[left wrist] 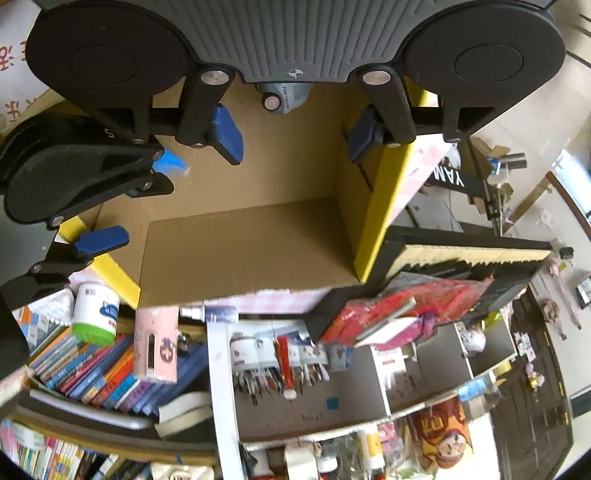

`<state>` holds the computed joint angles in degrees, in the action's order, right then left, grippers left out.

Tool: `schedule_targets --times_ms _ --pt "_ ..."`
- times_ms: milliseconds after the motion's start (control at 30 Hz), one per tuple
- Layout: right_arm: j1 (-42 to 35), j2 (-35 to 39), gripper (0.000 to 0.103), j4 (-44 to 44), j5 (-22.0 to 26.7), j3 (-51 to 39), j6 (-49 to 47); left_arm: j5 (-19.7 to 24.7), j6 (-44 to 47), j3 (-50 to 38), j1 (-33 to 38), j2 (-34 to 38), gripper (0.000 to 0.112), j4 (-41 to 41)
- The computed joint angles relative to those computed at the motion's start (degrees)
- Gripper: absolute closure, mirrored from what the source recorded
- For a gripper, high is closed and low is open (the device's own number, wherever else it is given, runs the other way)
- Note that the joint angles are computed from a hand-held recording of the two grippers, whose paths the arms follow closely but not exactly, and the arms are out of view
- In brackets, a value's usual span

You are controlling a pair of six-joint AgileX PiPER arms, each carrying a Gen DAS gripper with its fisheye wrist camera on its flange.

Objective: Organize objects
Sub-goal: 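Open the left tool to drop the toy car while the right tool releases the packet into the box, then withdraw both open tools from the box back toward the table objects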

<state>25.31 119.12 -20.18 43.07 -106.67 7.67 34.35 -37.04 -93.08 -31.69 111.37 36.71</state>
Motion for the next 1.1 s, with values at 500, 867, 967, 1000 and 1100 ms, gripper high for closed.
schedule_targets --times_ms 500,867,967,1000,1100 --pt "5.18 -16.27 0.023 -31.02 -9.96 22.87 48.23 -5.10 -20.66 12.91 -1.01 -11.52 0.025 13.15" --pt "14.11 -22.16 0.019 -41.20 -2.11 32.67 69.07 -6.56 -26.67 23.62 -1.15 -19.33 0.025 16.48" --pt "16.22 -22.53 0.018 -40.27 0.28 33.30 69.80 -7.15 -26.53 26.47 -0.45 -21.35 0.025 15.47" --pt "16.90 -22.51 0.018 -39.84 1.05 33.36 70.02 -7.61 -26.57 27.70 -0.08 -22.23 0.025 15.19" --pt "19.30 -22.77 0.017 -39.56 3.58 34.11 71.62 -8.39 -26.84 31.05 0.67 -24.54 0.025 14.82"
